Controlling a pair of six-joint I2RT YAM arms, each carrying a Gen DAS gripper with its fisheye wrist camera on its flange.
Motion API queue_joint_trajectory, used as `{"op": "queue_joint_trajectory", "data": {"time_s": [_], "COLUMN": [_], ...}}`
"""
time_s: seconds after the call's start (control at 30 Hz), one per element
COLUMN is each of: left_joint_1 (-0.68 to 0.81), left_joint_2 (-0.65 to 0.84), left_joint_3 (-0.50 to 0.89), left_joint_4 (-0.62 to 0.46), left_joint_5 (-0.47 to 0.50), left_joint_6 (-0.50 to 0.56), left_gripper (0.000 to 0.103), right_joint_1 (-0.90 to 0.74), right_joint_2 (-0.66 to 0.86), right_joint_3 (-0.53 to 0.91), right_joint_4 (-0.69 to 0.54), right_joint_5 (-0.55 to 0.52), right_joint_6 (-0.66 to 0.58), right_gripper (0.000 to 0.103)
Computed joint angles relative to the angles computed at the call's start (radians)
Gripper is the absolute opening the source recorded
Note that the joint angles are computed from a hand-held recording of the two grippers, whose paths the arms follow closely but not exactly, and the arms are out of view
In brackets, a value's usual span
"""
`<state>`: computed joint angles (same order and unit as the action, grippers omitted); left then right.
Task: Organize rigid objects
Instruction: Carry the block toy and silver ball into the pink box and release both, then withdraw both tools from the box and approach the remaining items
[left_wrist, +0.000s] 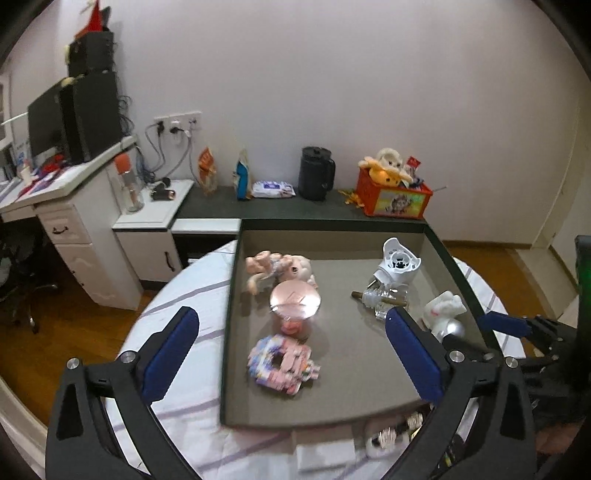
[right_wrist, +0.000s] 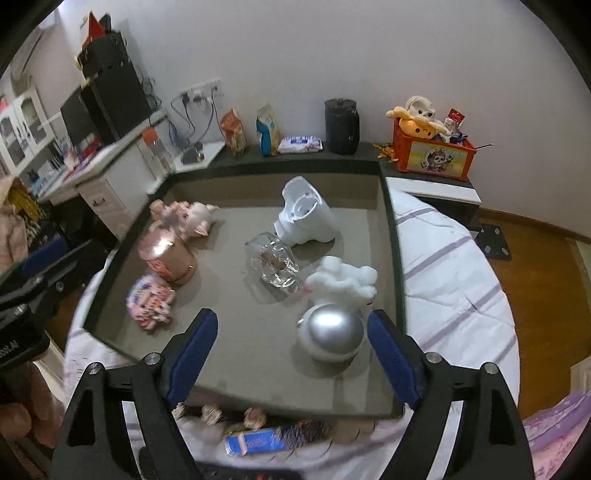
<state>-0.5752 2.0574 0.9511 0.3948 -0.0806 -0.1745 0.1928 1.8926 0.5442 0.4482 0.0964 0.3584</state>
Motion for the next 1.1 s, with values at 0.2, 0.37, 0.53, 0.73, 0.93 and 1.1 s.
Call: {"op": "queue_joint_trajectory", "data": {"time_s": [0.2, 0.37, 0.53, 0.73, 0.93, 1.1], "left_joint_1": [0.028, 0.028, -0.019, -0.097, -0.244, -0.385], "left_joint_2": [-0.199, -0.387, -0.583, -0.809, -1.060, -1.152], "left_joint_3": [-0.247, -0.461, -0.646, -0.788, -0.878, -0.887], "left_joint_4": [0.059, 0.083, 0.069, -0.025, -0.203, -0.318], "left_joint_5": [0.013, -0.007, -0.062, -0.122, -0.241, -0.333], "left_joint_6": [-0.044, -0.074, -0.109, -0.176, -0.276, -0.353], "left_gripper": [0.102, 0.103, 0.103, 0.103, 0.103, 0.102], "right_joint_1": [0.082, 0.233, 0.520, 0.968, 1.287, 1.414], "right_joint_2": [-0.281, -0.587, -0.883, -0.905, -0.690, -0.584], "right_joint_3": [-0.215, -0.346, -0.383, -0.278, -0.136, -0.087], "right_joint_4": [0.025, -0.121, -0.445, -0.905, -1.286, -1.406], "right_joint_5": [0.065, 0.219, 0.470, 0.782, 0.865, 0.846], "right_joint_6": [0.093, 0.189, 0.383, 0.871, 1.396, 1.607], "right_gripper": [0.085, 0.085, 0.085, 0.085, 0.086, 0.086]}}
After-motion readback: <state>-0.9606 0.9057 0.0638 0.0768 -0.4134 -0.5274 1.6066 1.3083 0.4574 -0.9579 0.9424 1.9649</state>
